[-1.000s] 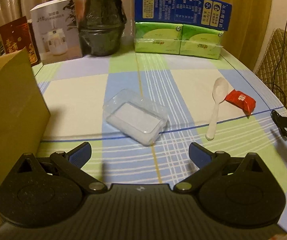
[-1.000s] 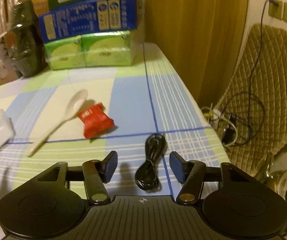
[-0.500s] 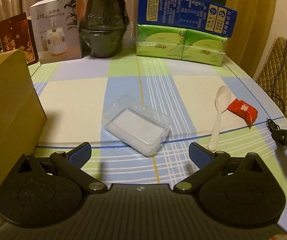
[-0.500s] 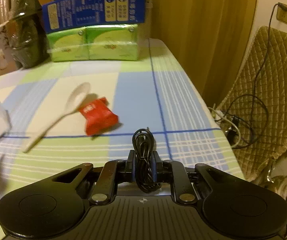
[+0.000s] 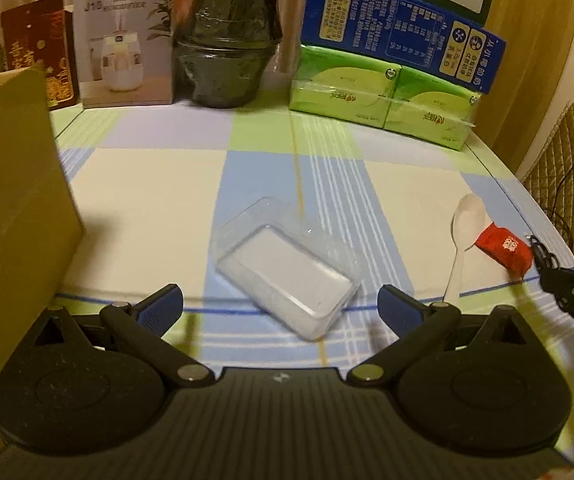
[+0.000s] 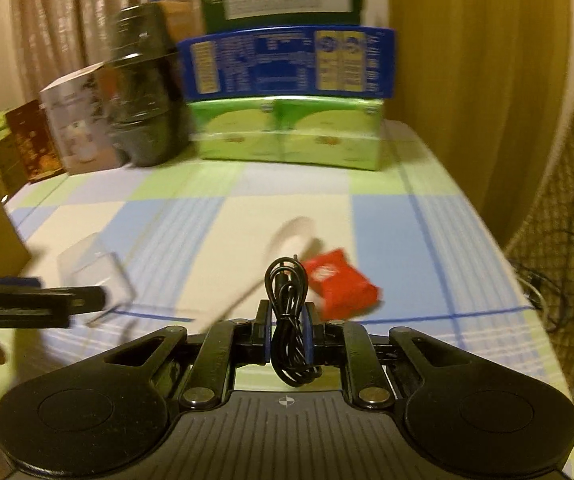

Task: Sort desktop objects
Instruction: 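Grasp the black cable with the right tool while the left tool grasps the clear plastic tray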

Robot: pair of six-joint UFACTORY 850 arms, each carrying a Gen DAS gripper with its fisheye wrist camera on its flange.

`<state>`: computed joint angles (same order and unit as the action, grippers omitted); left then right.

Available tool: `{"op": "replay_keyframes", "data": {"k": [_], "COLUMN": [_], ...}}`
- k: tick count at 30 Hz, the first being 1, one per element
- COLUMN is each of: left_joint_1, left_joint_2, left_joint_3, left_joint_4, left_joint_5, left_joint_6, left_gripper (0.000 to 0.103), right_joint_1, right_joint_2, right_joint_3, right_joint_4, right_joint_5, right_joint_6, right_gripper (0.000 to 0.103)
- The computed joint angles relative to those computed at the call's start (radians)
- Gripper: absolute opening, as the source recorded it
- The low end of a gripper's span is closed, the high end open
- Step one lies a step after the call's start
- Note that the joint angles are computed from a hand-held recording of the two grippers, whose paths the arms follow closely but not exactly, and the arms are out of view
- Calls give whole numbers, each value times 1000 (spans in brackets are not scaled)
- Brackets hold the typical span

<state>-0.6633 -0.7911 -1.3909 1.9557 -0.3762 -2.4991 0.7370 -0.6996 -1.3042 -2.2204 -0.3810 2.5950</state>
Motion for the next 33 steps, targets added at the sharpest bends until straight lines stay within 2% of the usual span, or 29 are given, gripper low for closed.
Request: {"op": "replay_keyframes", "data": {"k": [5, 10, 14, 20, 22, 24, 25, 33], "left_joint_1": [3, 15, 14, 16, 13, 8, 5, -28], "left_joint_2": [-39, -56, -85, -98, -97, -92, -89, -22], "left_joint_3": [-54, -77, -126, -145, -144, -141, -137, -43], "left_joint_4": [-71, 30, -75, -154, -179, -214, -229, -263], "left_joint_5": [4, 18, 16, 7, -1, -11, -16, 38], "left_joint_6": [77, -57, 70, 171, 215, 284, 316, 434], "left_gripper": [102, 101, 100, 84, 74, 55, 52, 52], "right_joint_1": [8, 9, 9, 7, 7, 6, 6, 6], "right_joint_2": [-27, -40, -42, -39, -37, -36, -36, -29], "right_joint_3": [-34, -51, -53, -50, -48, -46, -45, -37], "right_joint_4": [13, -8, -21, -13, -19, -25, -29, -77], "right_joint_5": [4, 12, 16, 20, 23, 25, 26, 35], "right_joint_6": [-26, -6, 3, 10, 17, 24, 30, 83], "right_gripper": [12, 12, 12, 12, 12, 12, 12, 12]}}
